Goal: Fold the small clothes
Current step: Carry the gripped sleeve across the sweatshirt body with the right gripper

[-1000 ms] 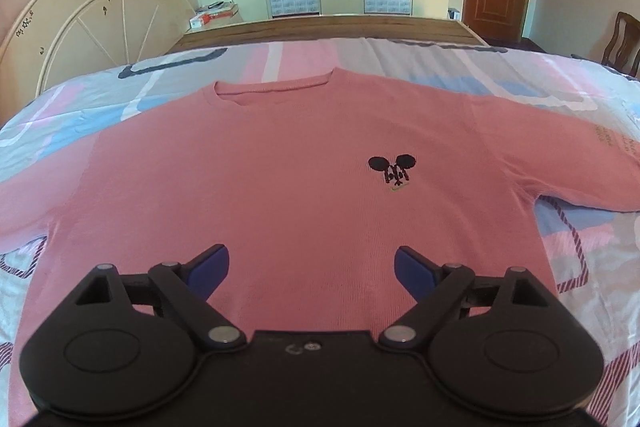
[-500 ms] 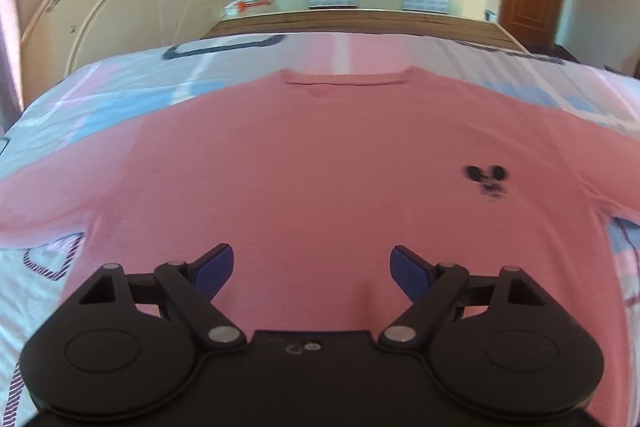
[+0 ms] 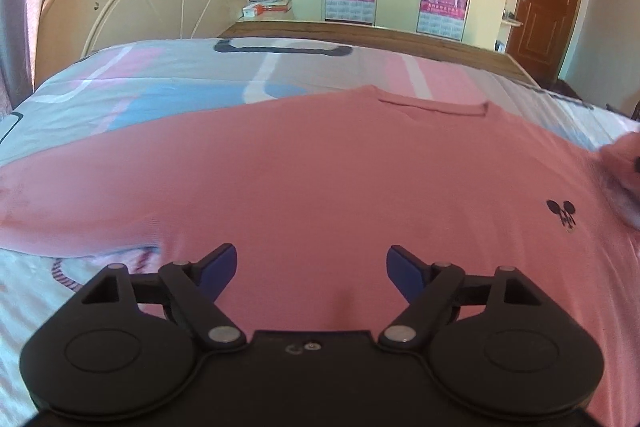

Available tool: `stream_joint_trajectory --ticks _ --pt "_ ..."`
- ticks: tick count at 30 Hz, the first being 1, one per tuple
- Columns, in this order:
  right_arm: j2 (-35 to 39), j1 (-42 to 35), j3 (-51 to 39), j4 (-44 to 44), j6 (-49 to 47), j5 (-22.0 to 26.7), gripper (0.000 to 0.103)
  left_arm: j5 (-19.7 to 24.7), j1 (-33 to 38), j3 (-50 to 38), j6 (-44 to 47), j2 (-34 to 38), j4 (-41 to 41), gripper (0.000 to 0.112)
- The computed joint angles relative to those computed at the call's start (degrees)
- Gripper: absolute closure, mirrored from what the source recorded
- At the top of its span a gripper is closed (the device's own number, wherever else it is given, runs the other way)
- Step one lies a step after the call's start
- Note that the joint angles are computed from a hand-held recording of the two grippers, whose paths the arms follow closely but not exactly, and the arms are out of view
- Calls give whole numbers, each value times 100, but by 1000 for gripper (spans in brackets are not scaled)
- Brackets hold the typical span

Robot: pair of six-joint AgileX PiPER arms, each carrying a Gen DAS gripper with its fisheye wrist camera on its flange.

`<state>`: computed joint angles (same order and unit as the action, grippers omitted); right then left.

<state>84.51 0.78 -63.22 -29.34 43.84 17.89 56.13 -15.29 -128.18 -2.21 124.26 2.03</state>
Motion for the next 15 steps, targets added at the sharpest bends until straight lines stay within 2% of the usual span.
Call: stream_joint_trajectory --ticks 3,6,10,15 --pt "549 877 -524 -1047 1037 254 96 -65 290 71 289 -27 -312 32" --pt "1120 1369 -995 -1413 1347 279 96 -133 533 181 504 -46 -537 32" --pt "1861 1793 -1733 -1157 969 411 96 -167 824 314 770 -57 -851 34" --pt "2914 2201 -2990 4 -278 744 96 -32 1090 145 1092 81 -1217 40"
